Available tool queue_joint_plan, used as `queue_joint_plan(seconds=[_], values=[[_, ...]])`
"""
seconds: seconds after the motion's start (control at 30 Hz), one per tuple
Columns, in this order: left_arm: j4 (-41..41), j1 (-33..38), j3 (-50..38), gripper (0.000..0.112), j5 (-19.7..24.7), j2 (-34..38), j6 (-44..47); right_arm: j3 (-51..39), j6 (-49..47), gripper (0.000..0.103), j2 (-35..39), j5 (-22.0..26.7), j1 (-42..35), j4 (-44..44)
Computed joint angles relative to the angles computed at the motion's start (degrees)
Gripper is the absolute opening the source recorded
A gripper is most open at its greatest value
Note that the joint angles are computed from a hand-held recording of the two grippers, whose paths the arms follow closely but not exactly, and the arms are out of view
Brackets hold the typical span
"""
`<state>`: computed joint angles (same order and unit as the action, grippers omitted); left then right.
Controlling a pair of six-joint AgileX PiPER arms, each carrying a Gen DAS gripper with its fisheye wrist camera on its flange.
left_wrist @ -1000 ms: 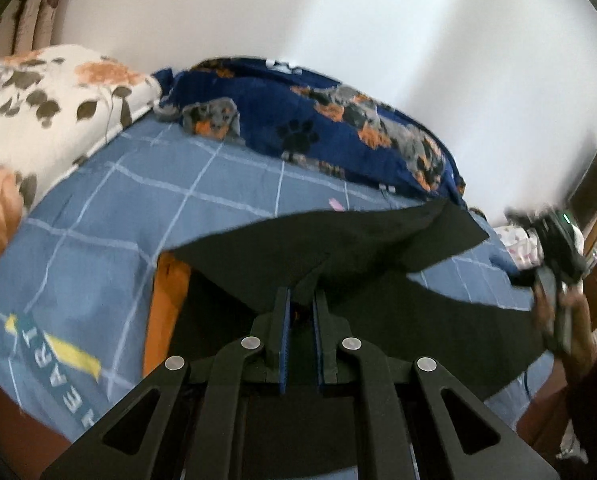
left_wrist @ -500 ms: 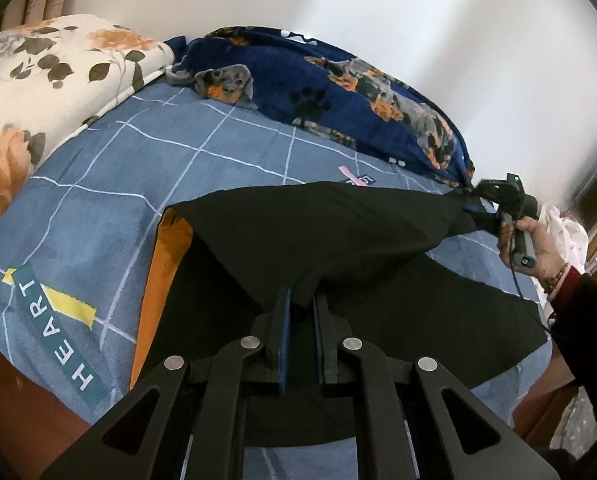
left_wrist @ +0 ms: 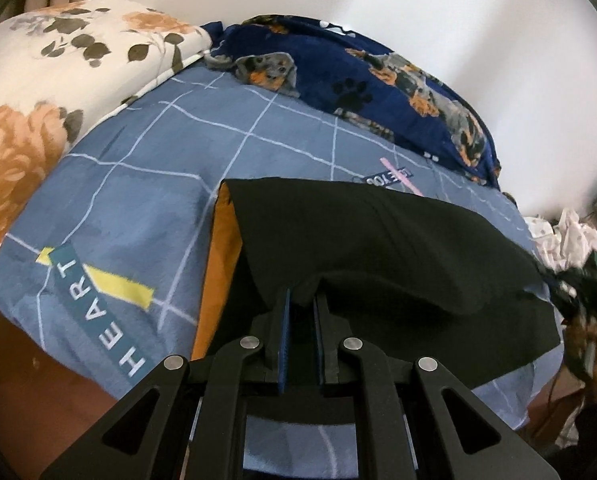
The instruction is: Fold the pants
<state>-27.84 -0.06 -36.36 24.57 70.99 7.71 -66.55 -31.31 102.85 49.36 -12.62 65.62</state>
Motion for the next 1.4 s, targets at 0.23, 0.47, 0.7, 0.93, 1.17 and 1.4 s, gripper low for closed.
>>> queue_joint_plan(seconds=[0.23,0.47,0.7,0.93,1.17,1.4], values=[[1.6,1.8,3.0,0.011,2.5,-3.1,-1.3,19.9,-6.4,0.005,-8.9,0.2,-4.6,3.3],[9.6,-0.9,4.1,0.011,2.2,-4.8,-9.3,26.1,-9.1,0.005,-9.4,0.6,-6.7,4.2],[12.2,0.1,5.2,0.013,2.0,-5.1,-11.4,28.3,-8.6,0.005,-10.1,0.1,-6.1,3.4],[22.4,-1.6,5.0,0.017,2.8,-5.4,-21.6,29.5,-8.7,0.005,-9.9,-0.1,-5.2,3.6],[28.5,3.5,4.6,0.018,4.0,-8.1,-27.0,29.3,-8.6,0.005,-9.3,0.1,-4.9,4.1],[32.5,-7.3,0.7,0.018,4.6,-10.3,-32.3,29.7,-9.4,0.005,-8.9,0.4,-5.3,4.8]])
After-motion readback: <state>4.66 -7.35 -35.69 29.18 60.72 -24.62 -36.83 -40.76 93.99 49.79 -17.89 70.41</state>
